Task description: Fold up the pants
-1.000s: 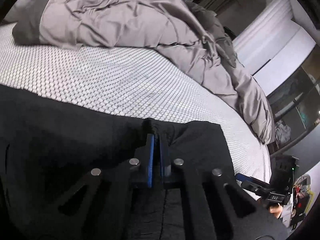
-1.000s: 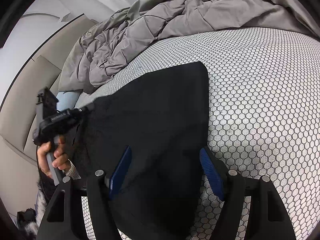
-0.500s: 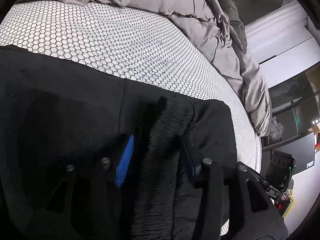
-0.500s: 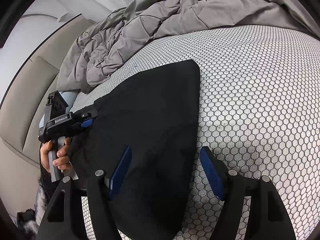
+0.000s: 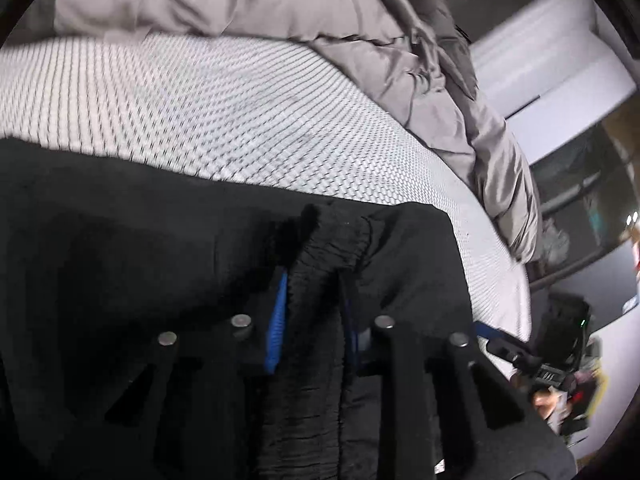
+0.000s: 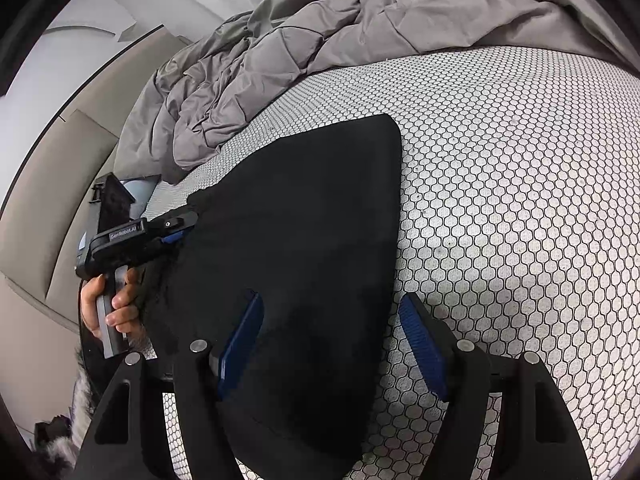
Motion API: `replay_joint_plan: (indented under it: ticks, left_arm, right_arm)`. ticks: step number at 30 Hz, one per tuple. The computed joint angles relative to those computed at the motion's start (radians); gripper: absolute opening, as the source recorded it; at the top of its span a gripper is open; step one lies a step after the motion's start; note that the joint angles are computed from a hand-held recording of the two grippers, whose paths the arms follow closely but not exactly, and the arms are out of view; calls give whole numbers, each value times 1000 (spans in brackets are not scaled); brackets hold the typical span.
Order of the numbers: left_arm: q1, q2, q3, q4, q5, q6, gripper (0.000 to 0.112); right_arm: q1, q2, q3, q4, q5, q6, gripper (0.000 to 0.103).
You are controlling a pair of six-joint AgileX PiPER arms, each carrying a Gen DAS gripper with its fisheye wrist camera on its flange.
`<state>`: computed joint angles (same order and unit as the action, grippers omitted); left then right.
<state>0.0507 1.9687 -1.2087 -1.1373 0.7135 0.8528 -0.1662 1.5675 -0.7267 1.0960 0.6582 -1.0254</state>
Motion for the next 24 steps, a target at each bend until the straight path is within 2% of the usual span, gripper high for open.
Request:
replay_joint_plan:
  ticks: [5,10,11,13,15,17,20,22,24]
  left_arm:
    - [-62,-59,37,82,-133,-55,17]
    - [-44,-152,93,26,-149,14,9]
    - [-35,-172,104,6,-151,28,4]
    - [-20,-172,96,31,-144,2,4]
    - [-25,-129,69,122,-172,-111,10]
    - [-22,-82,40,211,-174,-243,11]
    - [-8,-158,97,160,-199,-182,11]
    - [-6,-237,145,141,-213,-133,20]
    - [-13,-323,211,78,-229,-64,53]
  right_arm:
    - [11,10,-6,-6,-7,11,72]
    - [29,21,-20,-18,-17,36,72]
    - [31,21,-21,-18,-18,37,72]
    - [29,21,-23,-18,-17,36,72]
    - [19,21,-20,-17,-13,30,72]
    - [12,24,-21,-22,-10,29,72]
    - [-10,24,-18,-30,-7,17,72]
    - [-27,34,-20,-46,-5,24,72]
    - [-53,48,-25,-46,20,12,72]
